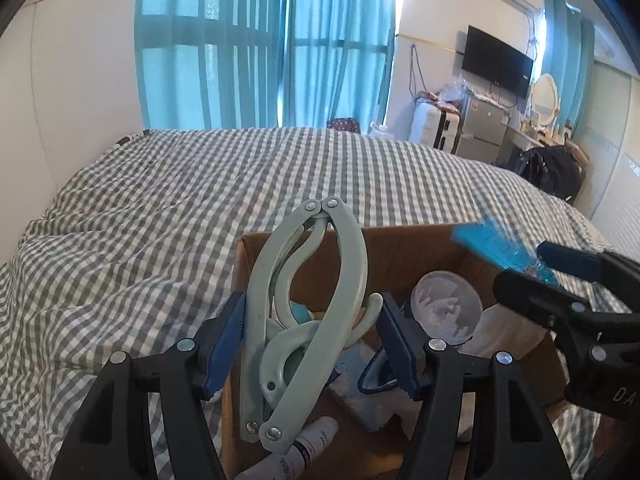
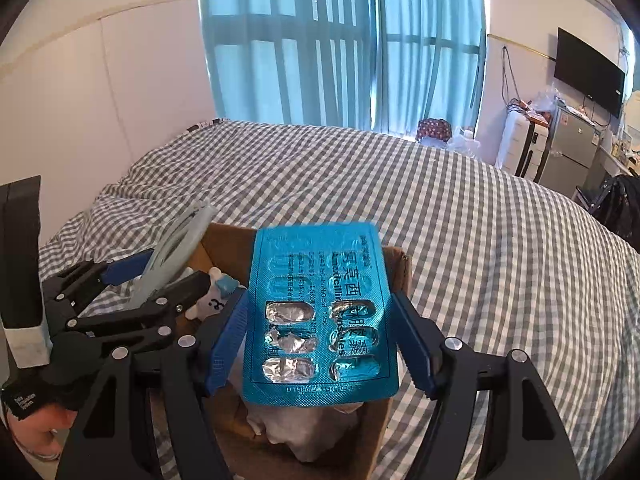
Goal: Organize objects
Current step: 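Lower the green hanger and blister pack into the box and open both grippers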
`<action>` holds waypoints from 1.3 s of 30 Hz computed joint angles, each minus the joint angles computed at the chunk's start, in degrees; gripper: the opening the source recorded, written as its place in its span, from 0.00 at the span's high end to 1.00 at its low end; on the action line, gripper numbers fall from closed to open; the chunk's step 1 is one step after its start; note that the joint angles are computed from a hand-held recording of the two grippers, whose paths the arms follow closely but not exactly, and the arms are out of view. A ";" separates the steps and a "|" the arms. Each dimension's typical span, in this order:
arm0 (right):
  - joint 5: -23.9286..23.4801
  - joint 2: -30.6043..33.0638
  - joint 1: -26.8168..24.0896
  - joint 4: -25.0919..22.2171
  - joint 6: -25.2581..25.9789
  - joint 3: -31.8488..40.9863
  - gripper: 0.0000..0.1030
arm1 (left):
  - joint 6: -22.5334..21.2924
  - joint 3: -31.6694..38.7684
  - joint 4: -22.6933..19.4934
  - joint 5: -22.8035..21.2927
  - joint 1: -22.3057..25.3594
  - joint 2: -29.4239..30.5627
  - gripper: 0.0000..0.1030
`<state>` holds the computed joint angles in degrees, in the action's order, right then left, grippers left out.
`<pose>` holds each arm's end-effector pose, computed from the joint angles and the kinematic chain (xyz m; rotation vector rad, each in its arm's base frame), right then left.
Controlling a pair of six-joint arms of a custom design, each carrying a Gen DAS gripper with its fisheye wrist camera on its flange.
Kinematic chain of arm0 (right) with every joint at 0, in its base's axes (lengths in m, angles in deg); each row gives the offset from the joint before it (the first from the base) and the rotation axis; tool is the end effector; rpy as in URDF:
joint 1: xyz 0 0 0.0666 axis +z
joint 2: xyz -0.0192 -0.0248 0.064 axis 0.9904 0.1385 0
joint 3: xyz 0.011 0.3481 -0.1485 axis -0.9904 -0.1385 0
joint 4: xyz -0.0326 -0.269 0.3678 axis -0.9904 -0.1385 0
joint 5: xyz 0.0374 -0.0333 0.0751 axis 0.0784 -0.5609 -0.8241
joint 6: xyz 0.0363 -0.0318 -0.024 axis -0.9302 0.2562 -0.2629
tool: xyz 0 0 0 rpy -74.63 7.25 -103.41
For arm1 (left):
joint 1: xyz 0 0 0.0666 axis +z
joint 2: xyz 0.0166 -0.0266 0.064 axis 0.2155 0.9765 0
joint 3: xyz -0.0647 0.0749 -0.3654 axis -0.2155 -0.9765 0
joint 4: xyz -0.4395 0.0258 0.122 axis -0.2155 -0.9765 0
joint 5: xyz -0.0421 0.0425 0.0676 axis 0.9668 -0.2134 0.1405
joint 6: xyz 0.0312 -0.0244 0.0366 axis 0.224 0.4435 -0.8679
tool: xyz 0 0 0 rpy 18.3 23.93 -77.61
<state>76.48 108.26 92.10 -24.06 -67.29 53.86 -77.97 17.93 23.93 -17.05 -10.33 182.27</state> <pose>0.5115 0.0815 0.4288 0.2436 2.2970 -0.0565 0.5941 -0.2576 0.4190 0.6937 2.2143 -0.3778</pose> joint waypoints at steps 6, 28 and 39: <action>2.20 -0.26 0.00 0.53 -1.18 -0.23 0.20 | -0.63 0.00 -0.92 -0.71 -0.49 -0.26 0.33; 19.37 -16.38 9.27 -8.81 -7.32 0.76 0.06 | 1.17 -7.17 2.05 0.81 0.91 -19.29 0.00; 32.55 -25.15 17.66 -10.27 -10.26 -3.28 0.00 | 1.94 -16.77 8.90 -0.79 1.17 -30.28 0.00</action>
